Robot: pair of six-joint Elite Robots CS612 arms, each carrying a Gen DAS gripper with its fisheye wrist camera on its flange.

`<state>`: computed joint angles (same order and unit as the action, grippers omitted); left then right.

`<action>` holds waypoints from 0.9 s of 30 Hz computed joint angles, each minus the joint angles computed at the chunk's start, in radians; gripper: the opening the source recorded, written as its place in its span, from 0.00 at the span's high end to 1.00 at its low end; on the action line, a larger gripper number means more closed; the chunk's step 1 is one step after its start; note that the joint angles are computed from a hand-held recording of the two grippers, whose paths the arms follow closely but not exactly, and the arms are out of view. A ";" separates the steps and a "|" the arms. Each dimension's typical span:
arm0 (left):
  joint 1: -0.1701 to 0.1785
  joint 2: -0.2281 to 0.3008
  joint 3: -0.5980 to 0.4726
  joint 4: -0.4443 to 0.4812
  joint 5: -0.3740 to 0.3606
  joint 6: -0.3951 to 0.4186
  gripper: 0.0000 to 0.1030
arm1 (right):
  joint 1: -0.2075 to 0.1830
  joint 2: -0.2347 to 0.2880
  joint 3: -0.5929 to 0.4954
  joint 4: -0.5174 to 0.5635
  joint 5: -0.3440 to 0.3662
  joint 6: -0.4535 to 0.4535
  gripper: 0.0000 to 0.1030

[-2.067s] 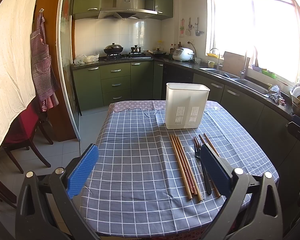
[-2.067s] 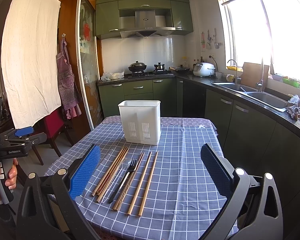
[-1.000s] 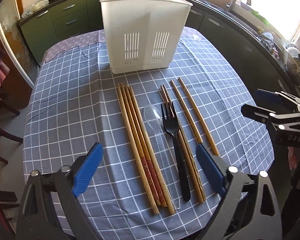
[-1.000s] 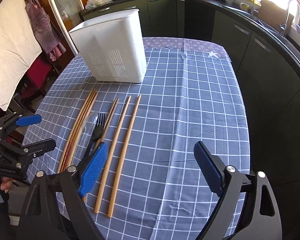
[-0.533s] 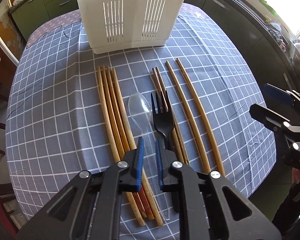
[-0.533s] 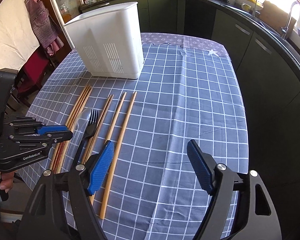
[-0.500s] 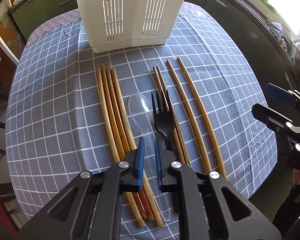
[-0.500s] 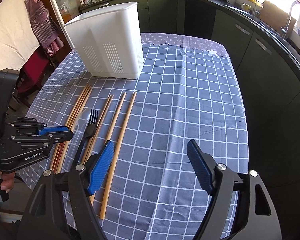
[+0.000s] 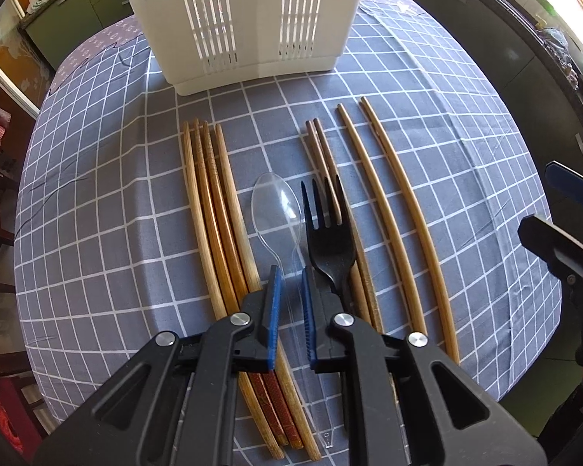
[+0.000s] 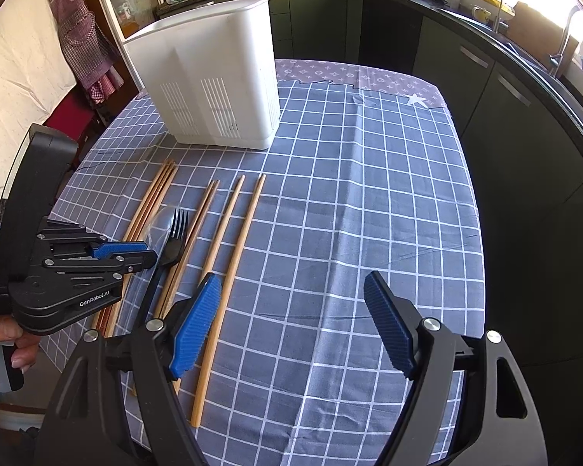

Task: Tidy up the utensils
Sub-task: 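Lower the left gripper onto the clear plastic spoon and close it, then lift the spoon with the left gripper while the right gripper grasps the black fork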

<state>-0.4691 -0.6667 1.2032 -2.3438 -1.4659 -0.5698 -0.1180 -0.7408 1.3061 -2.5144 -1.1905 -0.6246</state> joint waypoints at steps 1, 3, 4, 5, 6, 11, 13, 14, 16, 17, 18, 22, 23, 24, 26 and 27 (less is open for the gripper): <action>0.002 0.002 -0.002 -0.003 -0.003 0.000 0.90 | 0.001 0.000 0.000 0.000 -0.005 -0.003 0.27; 0.007 0.002 0.000 -0.015 -0.012 -0.010 0.91 | 0.003 0.000 0.001 -0.003 -0.016 -0.007 0.27; 0.009 0.003 -0.001 -0.021 -0.017 -0.015 0.91 | 0.004 0.000 0.001 -0.004 -0.020 -0.008 0.27; 0.011 0.002 0.002 -0.033 -0.022 -0.021 0.91 | 0.004 0.000 0.002 -0.005 -0.024 -0.008 0.27; 0.013 0.001 0.007 -0.051 -0.024 -0.027 0.91 | 0.004 0.000 0.001 -0.004 -0.026 -0.006 0.27; 0.012 -0.031 0.056 -0.159 0.002 -0.030 0.92 | 0.004 -0.001 -0.014 0.071 -0.005 -0.015 0.29; 0.010 -0.046 0.078 -0.199 0.022 -0.027 0.92 | 0.009 -0.003 -0.024 0.129 0.006 -0.033 0.31; 0.008 -0.054 0.089 -0.218 0.036 -0.026 0.92 | 0.014 -0.003 -0.028 0.156 0.007 -0.045 0.34; 0.003 -0.069 0.114 -0.251 0.061 -0.022 0.92 | 0.025 -0.003 -0.037 0.210 0.009 -0.064 0.40; 0.000 -0.081 0.137 -0.271 0.071 -0.022 0.92 | 0.031 -0.002 -0.043 0.239 0.010 -0.071 0.45; 0.000 -0.083 0.143 -0.282 0.077 -0.023 0.92 | 0.037 0.000 -0.049 0.268 0.011 -0.078 0.49; 0.000 -0.124 0.210 -0.344 0.092 -0.015 0.92 | 0.061 0.013 -0.085 0.390 0.014 -0.084 0.61; 0.001 -0.141 0.236 -0.360 0.095 -0.012 0.92 | 0.066 0.017 -0.093 0.409 0.011 -0.077 0.68; 0.001 -0.145 0.243 -0.371 0.098 -0.009 0.92 | 0.073 0.021 -0.101 0.424 0.002 -0.072 0.73; 0.003 -0.153 0.257 -0.391 0.102 -0.005 0.92 | 0.082 0.027 -0.112 0.436 -0.008 -0.053 0.77; 0.003 -0.159 0.268 -0.401 0.106 -0.004 0.92 | 0.087 0.029 -0.116 0.446 -0.014 -0.047 0.79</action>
<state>-0.4657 -0.8259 1.4713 -2.7448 -1.3598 -0.5740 -0.0314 -0.7118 1.1901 -2.0688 -1.2041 -0.6717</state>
